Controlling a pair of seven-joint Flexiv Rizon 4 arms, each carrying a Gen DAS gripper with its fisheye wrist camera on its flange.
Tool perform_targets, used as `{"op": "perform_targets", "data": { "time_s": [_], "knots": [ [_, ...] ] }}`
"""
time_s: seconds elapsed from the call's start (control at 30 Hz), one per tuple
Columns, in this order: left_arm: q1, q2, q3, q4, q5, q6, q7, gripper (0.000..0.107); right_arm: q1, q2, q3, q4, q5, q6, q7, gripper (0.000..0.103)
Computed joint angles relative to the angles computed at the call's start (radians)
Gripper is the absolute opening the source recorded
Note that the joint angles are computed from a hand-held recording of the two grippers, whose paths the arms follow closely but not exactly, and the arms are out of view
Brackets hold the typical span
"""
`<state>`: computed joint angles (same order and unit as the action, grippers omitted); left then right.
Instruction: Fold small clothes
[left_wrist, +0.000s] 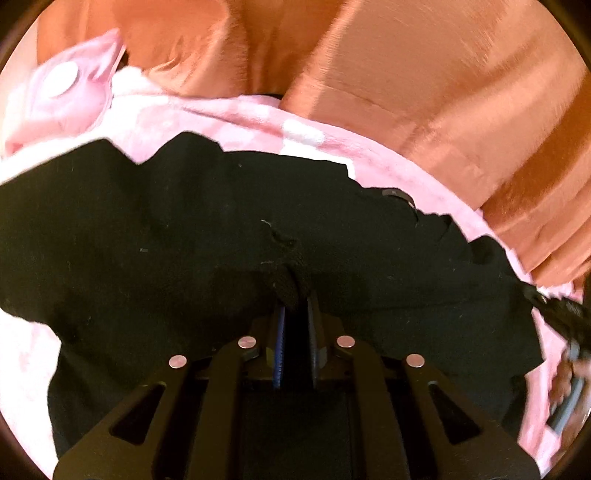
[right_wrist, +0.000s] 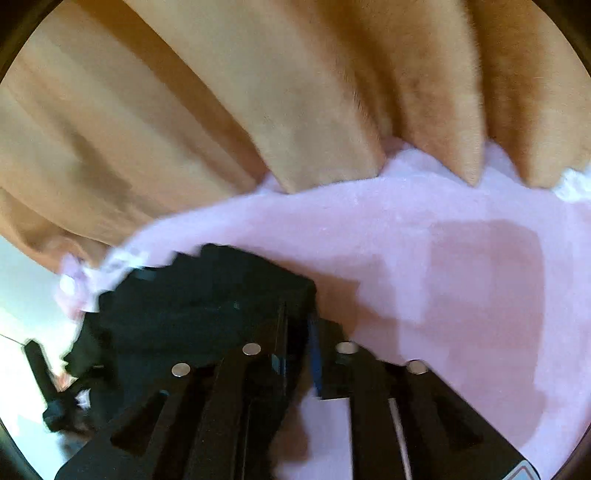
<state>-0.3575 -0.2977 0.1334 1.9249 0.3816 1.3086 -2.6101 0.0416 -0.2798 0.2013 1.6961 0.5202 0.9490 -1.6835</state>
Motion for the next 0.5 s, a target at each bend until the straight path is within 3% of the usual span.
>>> {"op": "perform_targets", "data": {
  "time_s": [0.03, 0.1, 0.17, 0.27, 0.33, 0.37, 0.5],
  "knots": [
    [0.02, 0.005, -0.015, 0.022, -0.028, 0.027, 0.014, 0.011, -0.012, 0.034, 0.006, 0.019, 0.016, -0.006, -0.004, 0.017],
    [0.023, 0.009, -0.018, 0.032, -0.042, 0.038, 0.029, 0.011, -0.055, 0.111, 0.013, 0.044, 0.122, -0.122, -0.042, 0.046],
    [0.012, 0.009, -0.011, 0.029, -0.036, 0.031, 0.033, 0.011, -0.074, 0.193, 0.009, 0.107, 0.202, -0.229, -0.109, 0.055],
    [-0.001, 0.018, -0.001, 0.038, -0.029, 0.031, 0.009, 0.011, -0.009, 0.231, 0.009, 0.204, 0.067, -0.223, -0.079, 0.055],
    [-0.003, 0.024, -0.004, 0.041, -0.031, 0.023, -0.001, 0.012, 0.049, 0.249, -0.002, 0.259, -0.026, -0.17, -0.046, 0.044],
    [-0.002, 0.029, -0.008, 0.046, -0.035, 0.021, -0.003, 0.012, 0.06, 0.256, -0.004, 0.259, -0.039, -0.202, -0.051, 0.005],
    [0.022, 0.051, -0.041, 0.085, -0.077, 0.034, 0.032, 0.012, 0.089, 0.37, -0.039, 0.327, -0.09, -0.21, -0.037, 0.002]
  ]
}}
